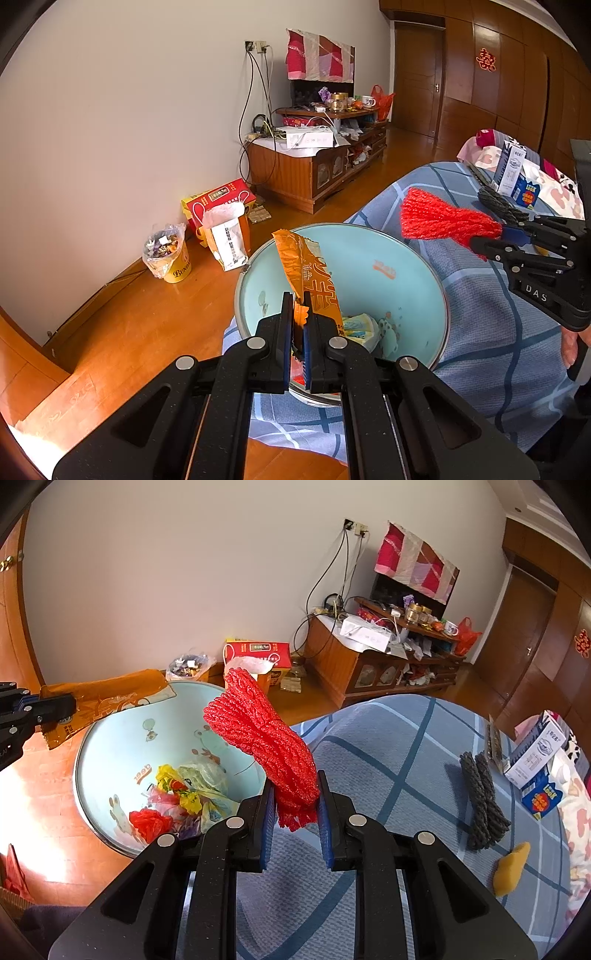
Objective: Collect trash
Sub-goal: 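Open both grippers to drop the wrapper and red rope into the bin, then grasp the yellow sponge with the right gripper and lift it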
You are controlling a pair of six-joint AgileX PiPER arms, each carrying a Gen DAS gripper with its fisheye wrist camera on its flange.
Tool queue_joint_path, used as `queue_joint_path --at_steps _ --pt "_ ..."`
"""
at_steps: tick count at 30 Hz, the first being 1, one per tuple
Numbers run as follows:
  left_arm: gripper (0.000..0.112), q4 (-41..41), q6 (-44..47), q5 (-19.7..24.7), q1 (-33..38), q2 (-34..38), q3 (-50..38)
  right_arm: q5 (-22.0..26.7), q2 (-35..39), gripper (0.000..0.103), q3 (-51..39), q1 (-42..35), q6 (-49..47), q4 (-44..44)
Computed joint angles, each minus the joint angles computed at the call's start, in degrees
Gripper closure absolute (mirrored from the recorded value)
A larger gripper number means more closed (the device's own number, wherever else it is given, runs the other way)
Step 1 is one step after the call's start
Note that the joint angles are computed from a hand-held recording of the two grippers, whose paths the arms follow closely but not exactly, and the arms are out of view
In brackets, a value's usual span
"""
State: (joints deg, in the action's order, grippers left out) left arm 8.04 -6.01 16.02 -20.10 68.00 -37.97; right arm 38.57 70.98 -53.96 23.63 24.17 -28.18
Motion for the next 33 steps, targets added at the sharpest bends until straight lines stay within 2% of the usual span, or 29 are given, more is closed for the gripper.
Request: queue_joint_path --at_steps 3,4,5,7,8,9,11,15,19,22,25,27,30,33 --pt "0.105 -3.4 3.4 0.3 0.3 0.1 -0.1 -0.5 0.3 0.079 -0.1 0.0 -1.3 1.4" --pt "0.105 -4.1 4.1 0.1 0.1 0.1 0.1 -0.9 0.3 0.073 0.0 -0.1 -2.3 2.6" --pt "0.102 -3.6 3.5 0.1 -0.1 0.1 0.2 -1.2 0.3 0.057 0.1 -0.3 -3.0 3.3" --pt "0.085 -2.5 2.1 0.2 -0.8 0.1 0.4 -1.9 0.0 0.045 0.6 -0.2 -2.5 3.0" --pt "0.073 -0.5 -0.1 0.0 -1.1 -0.2 0.7 -2.0 -0.1 0.045 0.9 -0.1 -2.3 2.9" --pt "0.07 1.7 -2.6 -0.1 -1.6 -0.3 0.9 -2.0 0.0 0.045 1.1 -0.2 -2.4 3.0" --pt "0.069 2.2 -3.2 -0.1 -1.8 -0.1 0.9 -2.1 -0.1 0.044 1.5 -0.5 -2.2 2.9" --pt "0.057 5.7 -7.6 0.1 -2.1 -0.1 1.0 -2.2 -0.9 0.043 2.4 -1.2 -1.8 2.7" --pt "0.046 13.4 -16.2 0.1 -3.4 0.8 1.3 -1.9 -4.2 0.043 4.7 -4.1 -2.8 3.1" --pt "0.042 20.2 -23.6 0.1 -4.8 2.6 1.2 -1.6 -8.3 0.042 7.0 -9.6 -5.6 5.1" --pt "0.04 25.5 -30.2 0.4 -6.4 4.8 0.9 -2.2 -12.3 0.042 8.9 -19.2 -12.4 10.0" --pt "0.04 30.0 -35.3 0.9 -8.2 6.4 0.3 -2.7 -13.9 0.04 9.7 -29.0 -19.4 14.9" --pt "0.04 32.2 -38.2 1.3 -10.0 7.6 -0.4 -3.5 -13.1 0.04 9.1 -42.5 -29.1 22.9" --pt "0.034 37.6 -45.0 2.7 -12.8 9.5 -2.3 -3.6 -9.8 0.04 7.0 -50.9 -34.6 27.8"
